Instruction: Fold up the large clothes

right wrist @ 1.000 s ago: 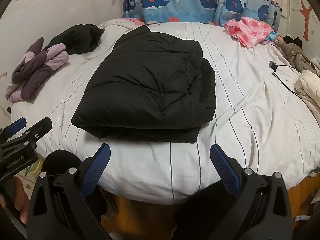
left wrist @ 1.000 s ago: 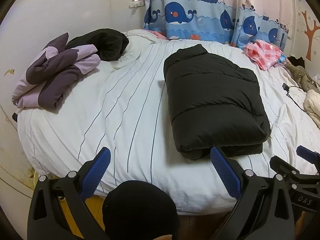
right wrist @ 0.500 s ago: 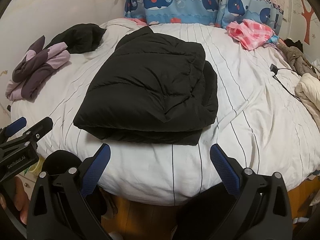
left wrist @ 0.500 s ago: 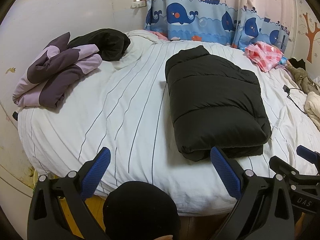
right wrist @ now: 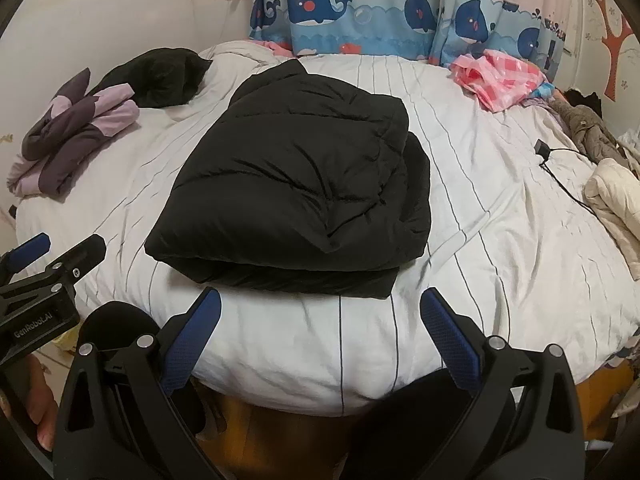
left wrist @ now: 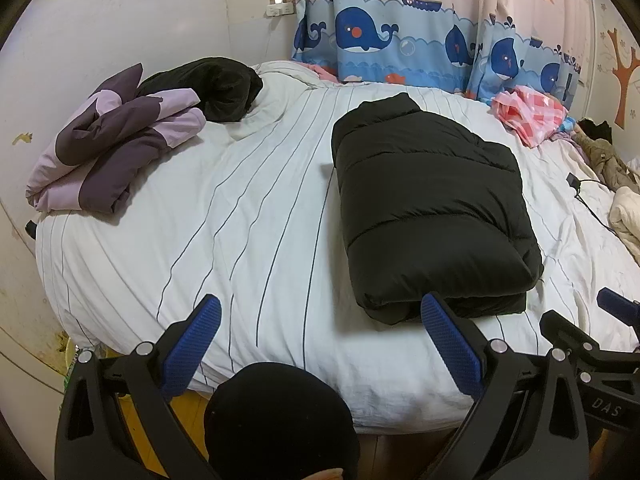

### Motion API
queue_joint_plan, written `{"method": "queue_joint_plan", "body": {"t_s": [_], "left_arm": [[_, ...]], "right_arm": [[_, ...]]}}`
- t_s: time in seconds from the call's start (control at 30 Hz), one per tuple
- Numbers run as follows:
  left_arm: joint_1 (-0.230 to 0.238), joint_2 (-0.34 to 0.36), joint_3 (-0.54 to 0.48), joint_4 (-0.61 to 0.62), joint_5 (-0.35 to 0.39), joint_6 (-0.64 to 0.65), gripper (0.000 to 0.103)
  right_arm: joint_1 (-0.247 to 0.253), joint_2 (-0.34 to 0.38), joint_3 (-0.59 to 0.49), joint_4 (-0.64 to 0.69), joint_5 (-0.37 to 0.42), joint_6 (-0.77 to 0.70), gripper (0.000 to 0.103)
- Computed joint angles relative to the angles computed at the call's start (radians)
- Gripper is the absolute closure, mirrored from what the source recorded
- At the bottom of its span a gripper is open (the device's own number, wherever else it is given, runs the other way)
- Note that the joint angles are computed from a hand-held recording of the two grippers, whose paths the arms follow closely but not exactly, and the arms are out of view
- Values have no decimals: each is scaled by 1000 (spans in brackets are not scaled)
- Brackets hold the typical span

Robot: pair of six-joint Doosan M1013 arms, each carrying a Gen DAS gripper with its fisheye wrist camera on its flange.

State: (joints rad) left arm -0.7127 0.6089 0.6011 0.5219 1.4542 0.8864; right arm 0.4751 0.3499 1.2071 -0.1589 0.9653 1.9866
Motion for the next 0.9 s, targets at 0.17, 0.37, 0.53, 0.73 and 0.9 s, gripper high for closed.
{"method": "queue_joint_plan", "body": {"t_s": [0.17, 0.37, 0.53, 0.73, 0.9], "left_arm": [[-3, 1, 0, 4, 3, 4, 7], [-3, 1, 0, 6, 3, 3, 7], [-10, 11, -17, 30, 24, 8, 7], [-16, 13, -24, 52, 30, 11, 7], [-18, 17, -30, 70, 46, 19, 7]], "right_arm": [[4, -3, 1, -20, -3, 10, 7], [3, -5, 4, -25, -6, 13, 7], [0, -5, 6, -21, -6, 18, 7], [-1, -4, 8, -13, -6, 18, 7], [0, -2, 8, -8, -5, 15, 7]]}}
